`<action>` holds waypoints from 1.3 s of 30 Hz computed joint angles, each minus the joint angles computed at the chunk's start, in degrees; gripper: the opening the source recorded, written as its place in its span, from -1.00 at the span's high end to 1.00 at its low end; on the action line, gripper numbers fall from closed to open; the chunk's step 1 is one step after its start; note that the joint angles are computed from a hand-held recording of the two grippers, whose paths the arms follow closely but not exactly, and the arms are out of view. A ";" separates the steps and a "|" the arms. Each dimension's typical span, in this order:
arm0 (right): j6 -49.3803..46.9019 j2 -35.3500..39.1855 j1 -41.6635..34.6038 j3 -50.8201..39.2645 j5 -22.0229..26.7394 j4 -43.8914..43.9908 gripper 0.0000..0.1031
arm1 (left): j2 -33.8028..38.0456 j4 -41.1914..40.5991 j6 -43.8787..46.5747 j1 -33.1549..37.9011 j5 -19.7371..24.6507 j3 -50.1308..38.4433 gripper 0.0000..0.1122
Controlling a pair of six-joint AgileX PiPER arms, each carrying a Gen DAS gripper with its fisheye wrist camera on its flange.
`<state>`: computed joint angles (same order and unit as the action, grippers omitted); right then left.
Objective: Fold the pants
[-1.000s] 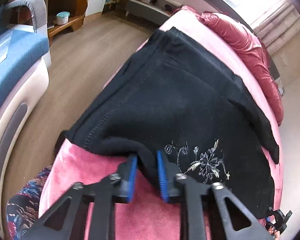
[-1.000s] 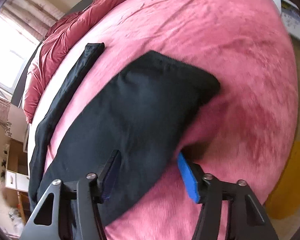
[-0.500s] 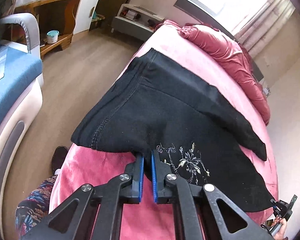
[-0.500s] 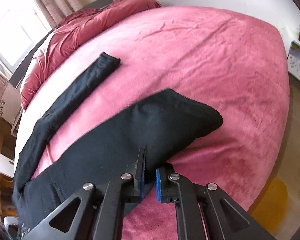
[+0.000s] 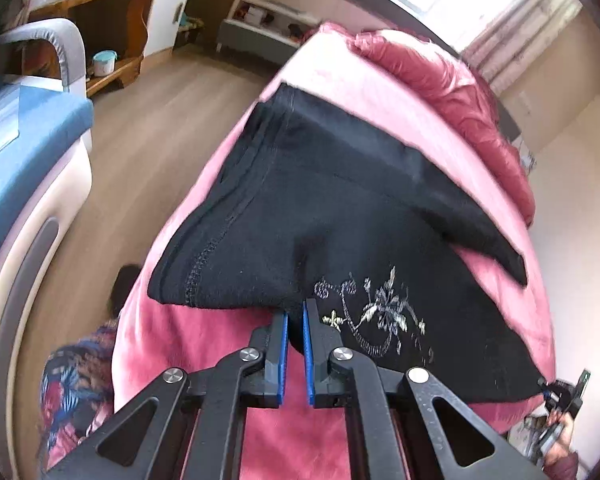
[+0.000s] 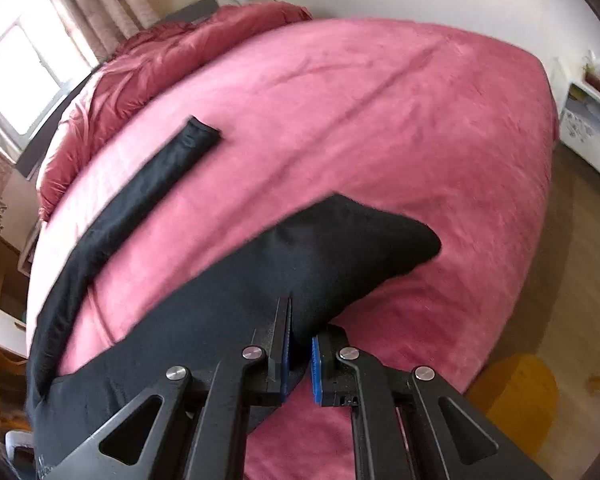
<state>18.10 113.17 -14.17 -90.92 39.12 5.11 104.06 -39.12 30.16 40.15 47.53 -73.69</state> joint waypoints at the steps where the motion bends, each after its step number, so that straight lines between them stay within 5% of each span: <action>1: 0.55 0.49 -0.40 0.49 0.00 -0.50 0.85 | -0.20 1.43 -0.41 -0.64 -0.41 0.84 0.88; 10: 5.04 3.53 -0.55 0.59 1.70 -5.40 0.78 | 4.43 14.78 -11.57 -4.12 4.05 -5.63 0.72; 11: 4.91 3.24 -0.53 0.48 1.93 -5.50 0.70 | 3.82 15.67 -11.63 -4.04 3.84 -5.50 0.63; 14: 7.88 1.46 0.32 0.57 2.68 -11.01 0.01 | 2.20 16.52 -9.93 -2.55 4.63 -5.45 0.63; 18: 6.69 -2.58 3.46 1.89 1.56 -13.48 0.01 | -0.15 13.62 -7.33 -0.39 2.52 -5.17 0.63; 24: -10.55 -1.52 12.77 -2.33 2.44 0.26 0.01 | 3.84 12.16 -6.65 -3.43 1.96 -10.45 0.62; 32: -23.64 11.48 25.86 -17.77 11.41 14.44 0.01 | 12.89 23.19 -15.00 -11.55 0.01 -16.26 0.61; 39: -18.32 23.42 31.14 -31.85 19.87 10.70 0.01 | 15.73 21.86 -14.59 -10.82 1.95 -20.56 0.59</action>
<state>-0.22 136.59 16.97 -122.76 59.00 15.81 119.79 -17.26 15.57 29.32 49.48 -94.25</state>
